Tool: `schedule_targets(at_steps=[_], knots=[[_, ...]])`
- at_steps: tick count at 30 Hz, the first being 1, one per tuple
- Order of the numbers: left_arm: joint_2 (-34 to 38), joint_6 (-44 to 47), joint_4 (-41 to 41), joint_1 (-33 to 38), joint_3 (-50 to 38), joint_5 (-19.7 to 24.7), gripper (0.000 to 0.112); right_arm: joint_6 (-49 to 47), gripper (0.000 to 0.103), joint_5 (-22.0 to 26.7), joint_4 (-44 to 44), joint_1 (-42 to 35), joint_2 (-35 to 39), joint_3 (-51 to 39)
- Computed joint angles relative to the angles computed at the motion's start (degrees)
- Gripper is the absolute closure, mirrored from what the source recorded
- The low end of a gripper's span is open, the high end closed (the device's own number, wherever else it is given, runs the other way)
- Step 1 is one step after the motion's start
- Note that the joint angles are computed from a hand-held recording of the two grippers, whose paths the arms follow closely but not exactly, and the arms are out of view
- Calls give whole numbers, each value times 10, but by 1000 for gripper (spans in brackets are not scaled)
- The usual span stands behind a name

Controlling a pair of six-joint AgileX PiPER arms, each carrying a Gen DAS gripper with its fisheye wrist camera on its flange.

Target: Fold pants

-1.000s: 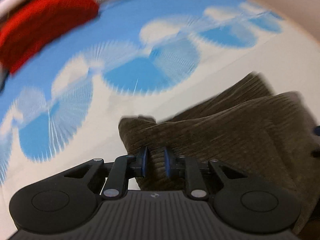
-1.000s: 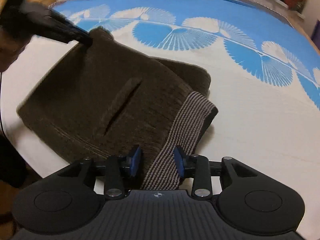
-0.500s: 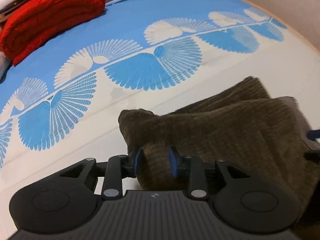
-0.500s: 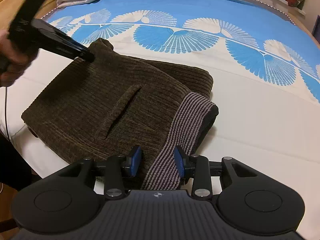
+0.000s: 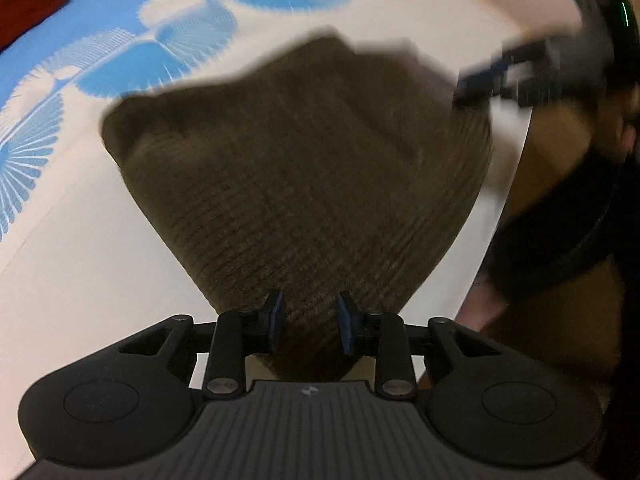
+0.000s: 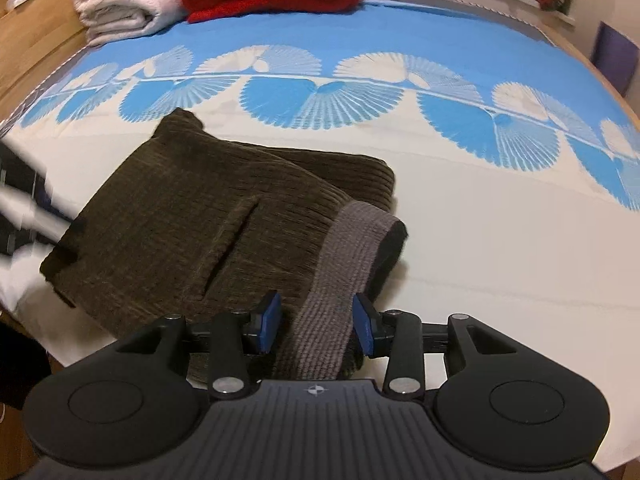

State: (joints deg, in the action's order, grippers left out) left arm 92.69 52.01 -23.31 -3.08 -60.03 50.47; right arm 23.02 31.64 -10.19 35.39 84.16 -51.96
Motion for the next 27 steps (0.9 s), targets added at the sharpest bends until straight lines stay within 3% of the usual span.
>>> schedule_targets(at_steps=[1,5,8,9,11,13,14,15,16,17,18,21,24,27], knots=[[-3,5,-2,-3,7,-7,81,-12,55,9,16,-6,8,-3],[-19,-6,4,-7,-4,10,83,-2,53,3,35,-18,-4,2],[-1,15,-47,20,-24,63,83,-36,53,-5,80,-30,-9,8],[12,6,-27,11,-21,56,82,-33,53,10,71,-26,5,2],[3,23,-5,-9,0,26,82,-55,40,16,98,-31,18,-1],[5,4,-20,0,-23,42,78,-55,39,2,119,-41,17,-4],[4,2,-45,14,-32,40,73,-39,36,-8,117,-49,17,-4],[3,3,-74,32,-37,31,60,-22,32,-22,121,-59,17,-2],[3,-8,-93,45,-39,14,50,-14,22,-38,133,-70,18,2],[7,-42,-100,55,-40,-16,31,-15,14,-51,157,-84,24,5],[13,-86,-94,60,-43,-42,26,-26,12,-57,185,-97,35,3],[63,-229,-66,81,-78,-55,26,-131,11,-51,333,-138,81,-1],[114,-278,-90,102,-104,-30,25,-249,7,-45,481,-166,124,-2],[153,-280,-120,112,-117,-8,25,-325,6,-48,554,-167,154,-11]])
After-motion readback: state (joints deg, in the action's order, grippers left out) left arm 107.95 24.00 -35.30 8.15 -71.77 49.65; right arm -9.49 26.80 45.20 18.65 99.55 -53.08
